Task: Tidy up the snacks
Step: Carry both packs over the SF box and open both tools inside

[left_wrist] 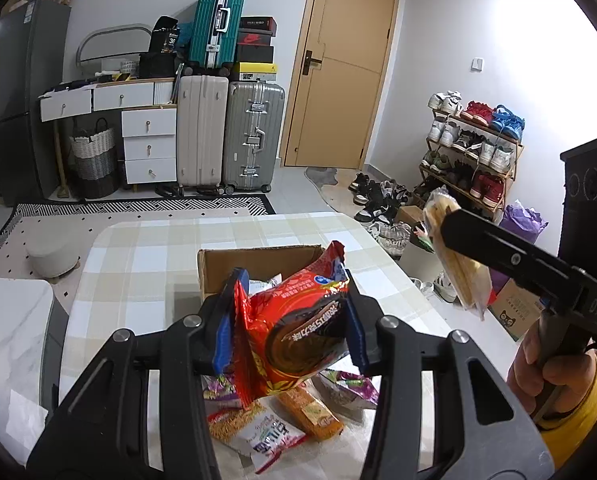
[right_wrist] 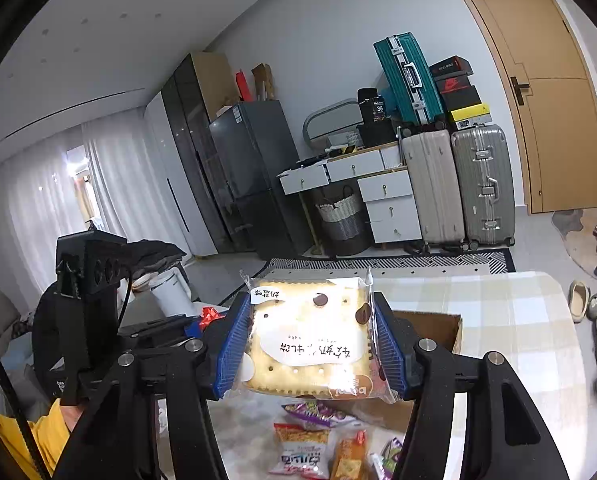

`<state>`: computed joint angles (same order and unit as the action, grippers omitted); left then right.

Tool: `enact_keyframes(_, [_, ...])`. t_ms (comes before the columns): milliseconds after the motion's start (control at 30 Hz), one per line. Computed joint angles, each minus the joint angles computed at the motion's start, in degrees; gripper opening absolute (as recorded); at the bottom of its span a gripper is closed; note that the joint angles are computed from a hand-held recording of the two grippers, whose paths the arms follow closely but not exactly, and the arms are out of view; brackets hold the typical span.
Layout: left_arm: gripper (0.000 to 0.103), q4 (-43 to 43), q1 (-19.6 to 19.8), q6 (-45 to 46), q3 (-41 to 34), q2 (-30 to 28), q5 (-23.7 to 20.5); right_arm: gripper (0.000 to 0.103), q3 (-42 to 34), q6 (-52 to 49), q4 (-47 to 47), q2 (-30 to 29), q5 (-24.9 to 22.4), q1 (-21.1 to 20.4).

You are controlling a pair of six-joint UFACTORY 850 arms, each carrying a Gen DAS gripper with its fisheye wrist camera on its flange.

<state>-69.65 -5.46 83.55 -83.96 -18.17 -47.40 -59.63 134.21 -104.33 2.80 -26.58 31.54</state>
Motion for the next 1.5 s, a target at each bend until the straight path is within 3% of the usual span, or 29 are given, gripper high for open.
enact_keyframes(567, [0.042, 7.7, -3.5, -11.1, -14.1, -11.8, 0.4, 0.059, -4.8, -4.1, 3.1, -5.1, 4.9, -5.5])
enact_keyframes(1000, [0.042, 22.0, -7.9, -26.0, -33.7, -28.4, -0.6, 0.059, -8.3, -4.5, 4.3, -12.6, 12.8, -12.6])
enact_keyframes(1233, [0.042, 27.8, -9.7, -32.4, -45.0, -38.1, -3.5, 0.059, -9.5, 4.4, -3.0, -17.7, 18.7, -16.6])
enact_keyframes(1500, [0.042, 32.5, -10.7, -38.6, -60.3, -48.8, -8.0, 0.059, -10.0, 19.1, -16.9, -21.0, 21.7, -19.0])
